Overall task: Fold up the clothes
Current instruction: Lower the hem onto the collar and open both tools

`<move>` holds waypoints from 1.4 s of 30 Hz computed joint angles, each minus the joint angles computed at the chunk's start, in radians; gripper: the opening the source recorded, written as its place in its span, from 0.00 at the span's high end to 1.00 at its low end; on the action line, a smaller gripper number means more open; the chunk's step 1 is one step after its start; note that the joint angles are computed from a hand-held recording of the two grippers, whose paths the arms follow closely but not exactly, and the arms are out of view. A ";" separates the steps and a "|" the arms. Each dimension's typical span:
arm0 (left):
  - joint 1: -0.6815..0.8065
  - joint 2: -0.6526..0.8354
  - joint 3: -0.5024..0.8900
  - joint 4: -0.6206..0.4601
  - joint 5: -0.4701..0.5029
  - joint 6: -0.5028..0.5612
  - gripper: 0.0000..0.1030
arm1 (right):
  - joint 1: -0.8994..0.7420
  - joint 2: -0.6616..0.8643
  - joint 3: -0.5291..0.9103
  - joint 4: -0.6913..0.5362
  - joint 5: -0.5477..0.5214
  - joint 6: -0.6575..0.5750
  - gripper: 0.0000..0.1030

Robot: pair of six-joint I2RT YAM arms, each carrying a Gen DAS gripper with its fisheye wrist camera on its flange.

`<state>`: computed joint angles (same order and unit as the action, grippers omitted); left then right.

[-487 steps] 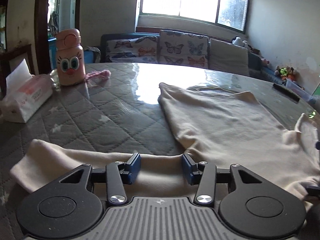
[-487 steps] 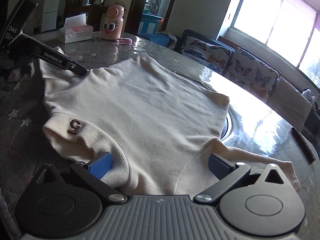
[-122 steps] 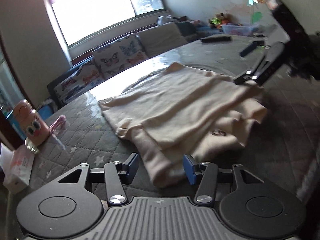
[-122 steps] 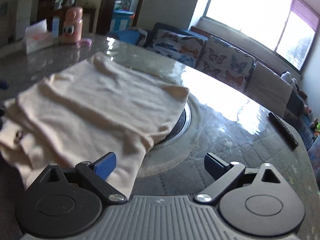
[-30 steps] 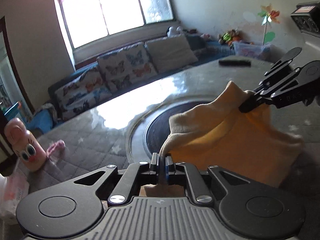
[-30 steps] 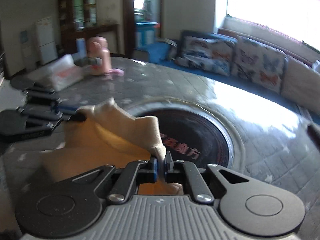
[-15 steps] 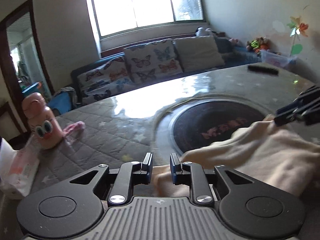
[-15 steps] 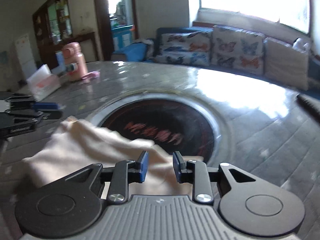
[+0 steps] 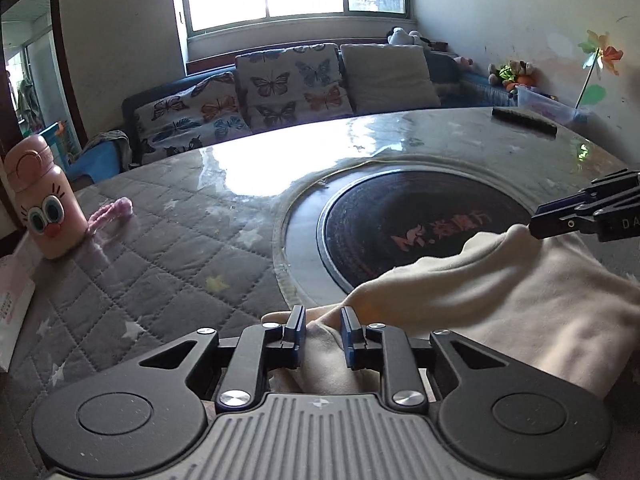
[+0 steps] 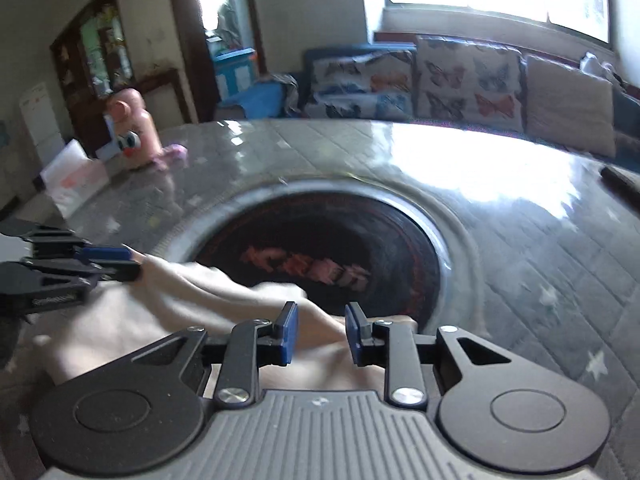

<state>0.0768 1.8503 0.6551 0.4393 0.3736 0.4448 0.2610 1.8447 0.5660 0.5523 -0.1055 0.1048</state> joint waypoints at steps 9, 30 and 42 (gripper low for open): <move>-0.082 -0.013 0.013 -0.020 0.034 -0.014 0.79 | 0.054 0.141 0.165 -0.071 -0.017 0.011 0.76; -0.026 -0.112 -0.098 0.005 0.072 0.028 0.74 | 0.198 -0.030 0.008 -0.044 0.067 -0.111 0.48; 0.076 -0.205 -0.364 0.177 0.121 0.126 0.74 | 0.409 -0.028 -0.102 0.080 0.223 -0.131 0.38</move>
<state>0.1526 1.6458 0.2910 0.6168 0.4944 0.5712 0.6695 1.8168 0.4639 0.6325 0.1175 -0.0258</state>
